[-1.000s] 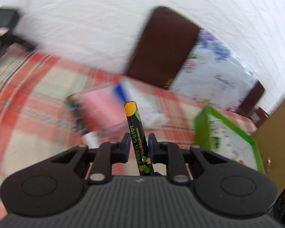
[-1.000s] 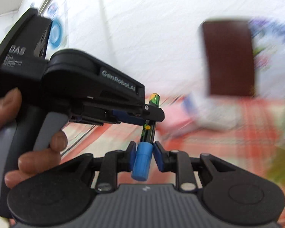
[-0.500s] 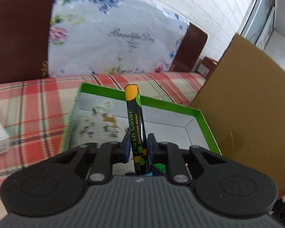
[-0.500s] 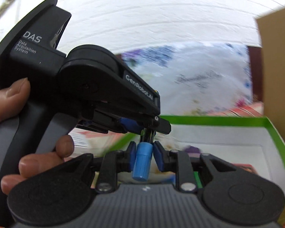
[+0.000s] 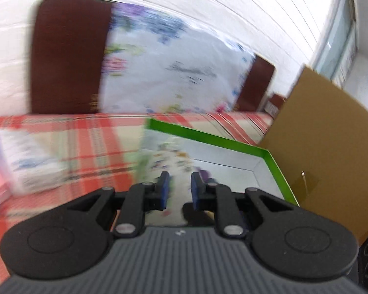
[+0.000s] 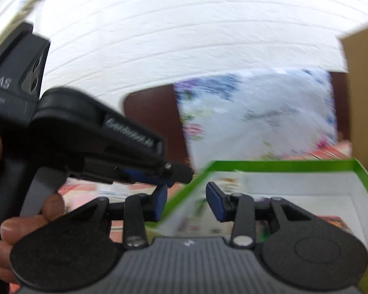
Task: Organize objects
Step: 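Drop the green marker into the green box with the right gripper, then grasp the black white-capped marker with the right gripper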
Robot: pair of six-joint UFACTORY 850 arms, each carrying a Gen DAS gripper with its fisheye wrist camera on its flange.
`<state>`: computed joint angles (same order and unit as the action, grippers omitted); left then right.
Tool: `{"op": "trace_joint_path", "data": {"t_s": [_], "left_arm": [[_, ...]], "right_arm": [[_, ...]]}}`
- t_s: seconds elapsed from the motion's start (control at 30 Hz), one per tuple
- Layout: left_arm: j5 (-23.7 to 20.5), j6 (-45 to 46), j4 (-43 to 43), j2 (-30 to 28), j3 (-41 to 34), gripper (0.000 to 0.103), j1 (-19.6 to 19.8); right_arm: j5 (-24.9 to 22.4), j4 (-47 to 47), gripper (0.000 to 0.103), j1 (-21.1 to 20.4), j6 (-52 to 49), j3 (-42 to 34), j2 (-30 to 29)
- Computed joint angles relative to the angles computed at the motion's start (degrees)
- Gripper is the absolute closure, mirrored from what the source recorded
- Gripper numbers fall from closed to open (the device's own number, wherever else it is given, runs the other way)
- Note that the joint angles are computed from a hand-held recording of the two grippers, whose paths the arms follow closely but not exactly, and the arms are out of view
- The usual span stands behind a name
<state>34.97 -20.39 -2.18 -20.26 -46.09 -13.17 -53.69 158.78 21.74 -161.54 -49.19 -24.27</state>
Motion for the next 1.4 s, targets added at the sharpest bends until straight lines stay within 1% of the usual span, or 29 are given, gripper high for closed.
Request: {"op": "trace_joint_path", "data": {"t_s": [0.07, 0.13, 0.17, 0.27, 0.3, 0.37, 0.43, 0.57, 0.6, 0.67, 0.7, 0.73, 0.77, 0.8, 0.87, 0.9, 0.93, 0.97, 1.0, 1.03, 1.07, 1.13, 1.2, 1.3, 1.4], "left_arm": [[1.86, -1.44, -1.99, 2.70, 4.70, 0.081, 1.89], [2.22, -2.44, -4.89, 4.68, 8.71, 0.081, 4.35], [1.79, -2.79, -6.50, 5.42, 10.31, 0.081, 5.74], [-1.04, -3.01, -12.21, 6.61, 13.42, 0.082, 10.30], [-1.45, -4.12, -12.95, 6.88, 14.31, 0.082, 11.88], [-1.54, -8.39, -11.21, 7.27, 15.77, 0.082, 15.31], [-1.06, -11.71, -9.19, 7.23, 16.57, 0.082, 17.86], [-0.38, -18.29, -2.44, 5.88, 15.69, 0.081, 21.33], [-0.28, -19.41, -0.91, 5.39, 15.17, 0.081, 21.81], [-0.70, -20.69, 1.20, 4.16, 13.37, 0.080, 22.33], [-0.14, -21.84, 2.71, 3.87, 13.51, 0.073, 22.96], [-0.30, -23.17, 3.65, 3.30, 12.82, 0.069, 23.15], [-0.10, -25.13, 4.98, 2.92, 12.54, 0.061, 23.35], [0.76, -26.69, 5.86, 3.20, 13.05, 0.055, 23.41], [1.31, -27.11, 6.02, 3.47, 13.30, 0.049, 23.02], [1.37, -26.73, 5.59, 3.62, 13.52, 0.049, 22.62], [1.25, -26.52, 5.28, 3.82, 13.70, 0.049, 22.25], [1.58, -26.57, 5.15, 4.12, 14.24, 0.052, 21.88], [1.49, -26.72, 5.30, 4.42, 14.59, 0.058, 21.54], [0.80, -25.54, 3.59, 4.95, 14.97, 0.066, 20.80], [0.00, -23.73, 1.53, 5.57, 15.39, 0.081, 20.00], [0.77, -25.01, 2.27, 6.80, 16.50, 0.081, 19.24], [0.53, -24.48, 1.75, 8.37, 16.81, 0.082, 17.84], [0.62, -19.10, -2.43, 10.40, 16.12, 0.083, 13.80], [0.32, -14.84, -4.32, 10.18, 13.31, 0.084, 9.32]], "right_arm": [[0.02, -2.97, 0.066, 1.57, -0.28, 0.66, 0.50], [1.11, -7.67, 0.066, 3.16, 0.17, 0.23, 0.32], [2.31, -10.61, 0.066, 4.07, 0.95, -0.32, 0.10], [8.05, -24.43, 0.063, 6.14, 9.90, -6.03, -3.01], [9.88, -26.48, 0.062, 7.50, 11.37, -7.78, -4.42], [13.79, -27.15, 0.059, 10.28, 10.10, -11.24, -6.97], [17.37, -26.19, 0.058, 13.33, 8.54, -13.73, -8.83], [24.69, -30.67, 0.060, 15.88, 15.73, -24.21, -15.38], [25.92, -32.12, 0.061, 16.09, 17.94, -25.82, -16.22], [27.88, -35.82, 0.073, 16.20, 23.11, -29.81, -18.64], [27.94, -36.95, 0.081, 16.19, 24.78, -30.39, -19.04], [27.83, -37.90, 0.083, 16.04, 25.99, -30.50, -18.98], [27.62, -38.66, 0.083, 15.92, 26.85, -30.23, -18.76], [27.04, -41.18, 0.083, 15.63, 30.11, -29.95, -18.35], [23.70, -48.83, 0.083, 14.31, 41.16, -29.26, -17.73], [21.59, -52.40, 0.083, 13.66, 46.97, -29.09, -17.57], [19.48, -54.48, 0.083, 13.06, 50.73, -28.50, -17.24], [17.25, -55.74, 0.083, 12.50, 53.23, -27.63, -16.77], [15.57, -55.74, 0.083, 12.11, 53.70, -26.48, -16.15], [15.36, -54.14, 0.083, 12.04, 51.96, -24.81, -15.09], [15.84, -51.59, 0.083, 12.04, 48.73, -22.97, -13.89], [15.37, -48.63, 0.083, 11.45, 44.50, -20.16, -11.98], [14.35, -45.49, 0.083, 10.52, 40.51, -17.44, -9.96], [12.98, -36.61, 0.083, 9.19, 30.31, -13.06, -6.47], [11.10, -28.35, 0.082, 7.10, 21.47, -9.39, -3.57]]}}
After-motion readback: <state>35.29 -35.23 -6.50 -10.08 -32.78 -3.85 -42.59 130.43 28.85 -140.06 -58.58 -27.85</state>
